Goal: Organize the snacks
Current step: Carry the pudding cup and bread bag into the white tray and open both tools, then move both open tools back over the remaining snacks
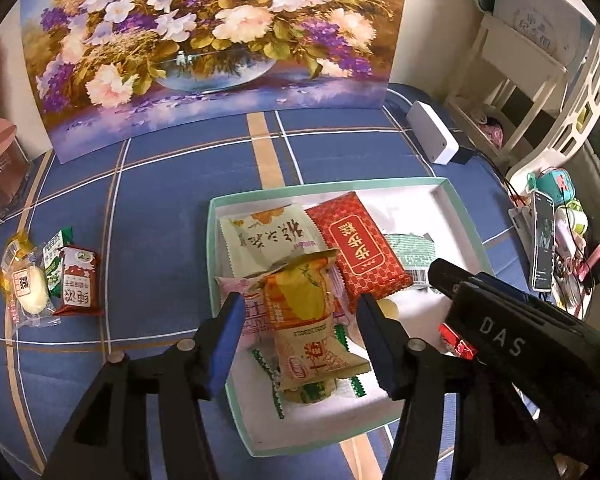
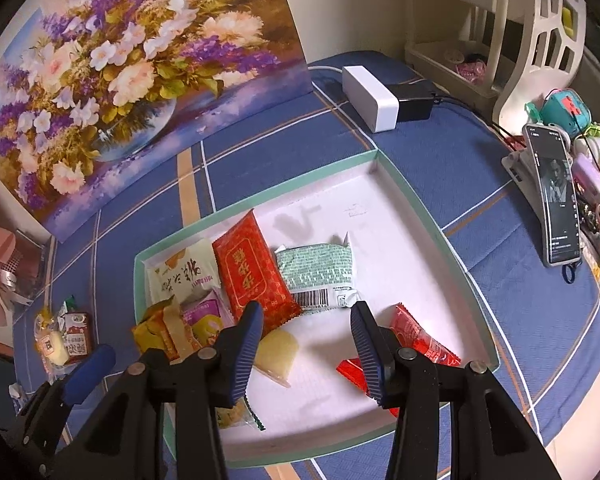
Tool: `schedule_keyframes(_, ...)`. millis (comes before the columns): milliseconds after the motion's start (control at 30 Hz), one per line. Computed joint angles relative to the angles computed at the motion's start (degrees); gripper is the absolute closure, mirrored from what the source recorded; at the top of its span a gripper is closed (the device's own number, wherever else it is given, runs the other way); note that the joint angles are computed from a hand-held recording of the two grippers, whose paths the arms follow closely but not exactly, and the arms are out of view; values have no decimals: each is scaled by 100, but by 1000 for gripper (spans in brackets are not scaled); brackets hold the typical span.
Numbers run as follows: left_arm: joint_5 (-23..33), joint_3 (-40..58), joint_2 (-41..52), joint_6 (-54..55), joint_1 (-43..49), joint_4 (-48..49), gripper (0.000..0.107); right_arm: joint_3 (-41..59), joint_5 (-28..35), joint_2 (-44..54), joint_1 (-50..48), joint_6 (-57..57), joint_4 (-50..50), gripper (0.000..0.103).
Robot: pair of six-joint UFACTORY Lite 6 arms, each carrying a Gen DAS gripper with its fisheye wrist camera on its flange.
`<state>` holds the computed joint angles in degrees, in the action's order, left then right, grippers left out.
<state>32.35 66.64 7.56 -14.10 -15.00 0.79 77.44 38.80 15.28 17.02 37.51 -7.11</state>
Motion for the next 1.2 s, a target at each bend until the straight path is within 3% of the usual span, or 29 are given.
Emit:
schedule_keyframes(333, 41, -70, -155, 185, 676, -326, 48, 125, 84, 132, 79, -86, 12, 53)
schedule_keyframes(433, 67, -100, -187, 102, 979, -319, 41, 185, 132, 195, 138, -78, -31, 38)
schedule_keyframes(600, 119, -130, -228, -73, 1388, -50, 36, 301, 213, 263, 240, -14, -148, 37)
schedule_keyframes(733, 198, -92, -170, -333, 1719, 380, 23, 445, 325, 364, 352, 62, -313, 29)
schedule_keyframes(1033, 142, -107, -186, -330, 2267, 617, 22, 642, 378, 468, 612, 160, -512, 15)
schedule_keyframes(1200, 62, -155, -264, -289, 2508, 606, 18, 723, 353, 494, 765, 222, -625, 0)
